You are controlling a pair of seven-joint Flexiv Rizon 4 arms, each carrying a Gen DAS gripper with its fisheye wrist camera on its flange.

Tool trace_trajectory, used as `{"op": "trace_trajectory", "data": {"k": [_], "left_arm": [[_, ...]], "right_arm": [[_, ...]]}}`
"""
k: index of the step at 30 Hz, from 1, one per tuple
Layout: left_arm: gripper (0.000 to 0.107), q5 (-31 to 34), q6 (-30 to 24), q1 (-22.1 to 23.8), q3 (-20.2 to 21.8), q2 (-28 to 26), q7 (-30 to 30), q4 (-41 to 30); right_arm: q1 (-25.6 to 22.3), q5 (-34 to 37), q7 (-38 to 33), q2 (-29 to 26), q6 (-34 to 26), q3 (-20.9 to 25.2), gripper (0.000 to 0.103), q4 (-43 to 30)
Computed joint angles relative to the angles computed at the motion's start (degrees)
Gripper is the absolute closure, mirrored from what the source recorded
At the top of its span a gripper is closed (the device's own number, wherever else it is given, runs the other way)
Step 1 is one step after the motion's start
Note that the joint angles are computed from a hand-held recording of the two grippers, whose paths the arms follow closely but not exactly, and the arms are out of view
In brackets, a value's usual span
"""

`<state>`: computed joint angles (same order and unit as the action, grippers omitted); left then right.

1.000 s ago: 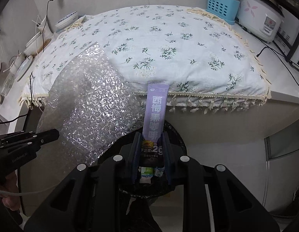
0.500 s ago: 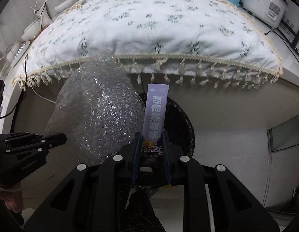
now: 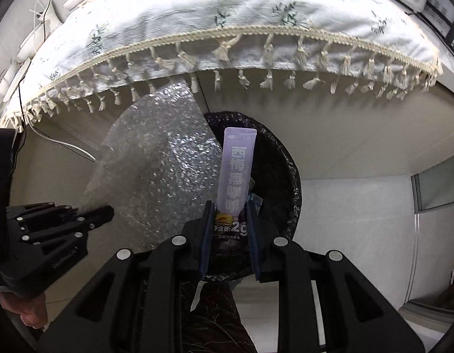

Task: Collect trash
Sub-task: 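Open the left tool to drop the bubble wrap into the bin, then open the right tool to drop the purple packet into the bin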

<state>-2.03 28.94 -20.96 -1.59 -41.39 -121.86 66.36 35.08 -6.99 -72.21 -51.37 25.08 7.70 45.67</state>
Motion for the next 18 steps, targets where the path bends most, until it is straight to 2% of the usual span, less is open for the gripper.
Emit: {"op": "trace_trajectory", "data": {"k": [4,6,10,18], "left_arm": [[0.093,-0.08,-0.4,0.16,-0.05,-1.22,0.54,-1.49],[0.083,0.18,-0.45,-0.04,0.2,-1.48,0.26,-2.01],[0.069,0.72,1.23,-0.33,0.63,-1.47,-0.69,-1.95],[0.028,3.74,3.64,-1.36,2.63,-0.03,-5.2,-1.72]], "right_arm": [[-0.46,0.24,0.05,-0.41,-0.8,-0.05,0.082,-0.98],[-0.41,0.21,0.24,-0.91,-1.05,-0.19,0.082,-1.66],[-0.66,0.55,0.56,-1.14,-1.07,-0.21,0.082,-1.78],[-1.03,1.24,-0.64,-2.38,-2.09,0.1,0.082,-4.24]]}}
